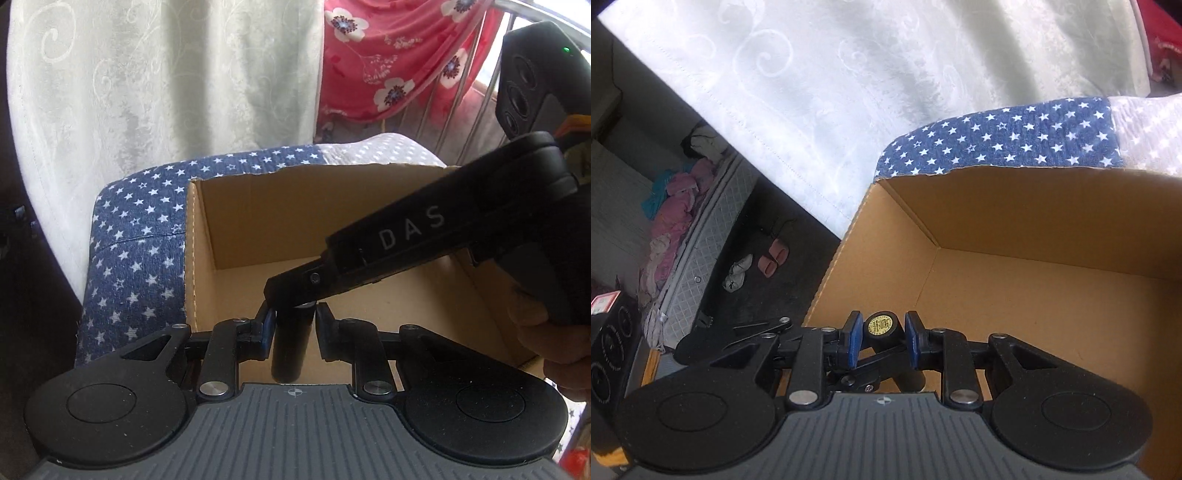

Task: Organize rigid objects
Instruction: 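Carry the battery into the cardboard box and open the right gripper, then grasp the black key fob from the pink lid with the right gripper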

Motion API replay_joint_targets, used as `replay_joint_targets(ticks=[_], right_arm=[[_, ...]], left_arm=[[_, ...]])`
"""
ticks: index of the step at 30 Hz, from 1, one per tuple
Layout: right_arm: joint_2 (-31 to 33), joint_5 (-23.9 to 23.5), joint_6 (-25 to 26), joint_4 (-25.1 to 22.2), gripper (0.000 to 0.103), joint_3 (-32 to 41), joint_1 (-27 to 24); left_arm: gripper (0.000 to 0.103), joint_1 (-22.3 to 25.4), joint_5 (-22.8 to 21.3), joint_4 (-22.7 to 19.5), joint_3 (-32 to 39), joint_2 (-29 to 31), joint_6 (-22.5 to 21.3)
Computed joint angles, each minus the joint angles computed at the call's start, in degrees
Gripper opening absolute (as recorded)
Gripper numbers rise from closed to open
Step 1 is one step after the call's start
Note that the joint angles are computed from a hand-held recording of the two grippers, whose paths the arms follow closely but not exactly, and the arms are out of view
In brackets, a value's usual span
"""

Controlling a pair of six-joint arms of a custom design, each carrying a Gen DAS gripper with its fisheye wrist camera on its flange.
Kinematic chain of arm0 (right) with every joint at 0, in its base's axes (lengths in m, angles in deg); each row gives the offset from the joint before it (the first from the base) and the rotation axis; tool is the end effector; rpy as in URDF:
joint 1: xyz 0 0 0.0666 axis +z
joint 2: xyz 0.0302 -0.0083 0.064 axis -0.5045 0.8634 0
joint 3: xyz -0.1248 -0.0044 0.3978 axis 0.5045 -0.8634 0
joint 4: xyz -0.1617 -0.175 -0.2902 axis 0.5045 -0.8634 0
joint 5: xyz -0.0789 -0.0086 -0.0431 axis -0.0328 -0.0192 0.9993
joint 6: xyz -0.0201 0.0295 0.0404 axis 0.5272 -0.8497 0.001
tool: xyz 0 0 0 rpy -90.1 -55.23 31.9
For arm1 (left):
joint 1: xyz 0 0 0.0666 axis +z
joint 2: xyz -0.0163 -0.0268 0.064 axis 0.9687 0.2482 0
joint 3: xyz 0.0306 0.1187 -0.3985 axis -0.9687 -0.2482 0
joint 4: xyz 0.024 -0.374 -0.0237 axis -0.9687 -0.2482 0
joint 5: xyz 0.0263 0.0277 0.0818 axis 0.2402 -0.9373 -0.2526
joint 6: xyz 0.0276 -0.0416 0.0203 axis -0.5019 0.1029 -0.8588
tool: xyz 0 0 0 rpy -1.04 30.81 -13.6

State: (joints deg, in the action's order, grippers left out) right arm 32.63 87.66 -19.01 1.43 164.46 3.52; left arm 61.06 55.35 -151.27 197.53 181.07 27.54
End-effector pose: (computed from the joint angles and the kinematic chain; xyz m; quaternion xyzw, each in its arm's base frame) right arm 0.4901 0.3285 0.4716 0.1744 0.9058 0.2772 0.2690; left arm 0.5281 -0.1550 0.5177 0.4225 0.8378 -0.1932 0.2866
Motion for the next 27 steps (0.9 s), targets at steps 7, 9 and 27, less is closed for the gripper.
replay_joint_targets(ticks=[7,9,27], right_arm=[[4.89,-2.21,-2.32,-5.22,0.029,5.24,-3.15],[4.87,-1.15,-2.7,-5.74,0.03,5.58,-3.33],[-19.69,23.76,-9.36,4.16,0.046,-16.0,11.78]], left_arm=[[0.035,0.63,0.06,4.26,-0.92,-1.2,1.31],[0.036,1.13,0.99,5.17,-1.33,-2.01,1.94],[0.049,12.51,18.06,8.54,-13.34,-14.34,-0.32]])
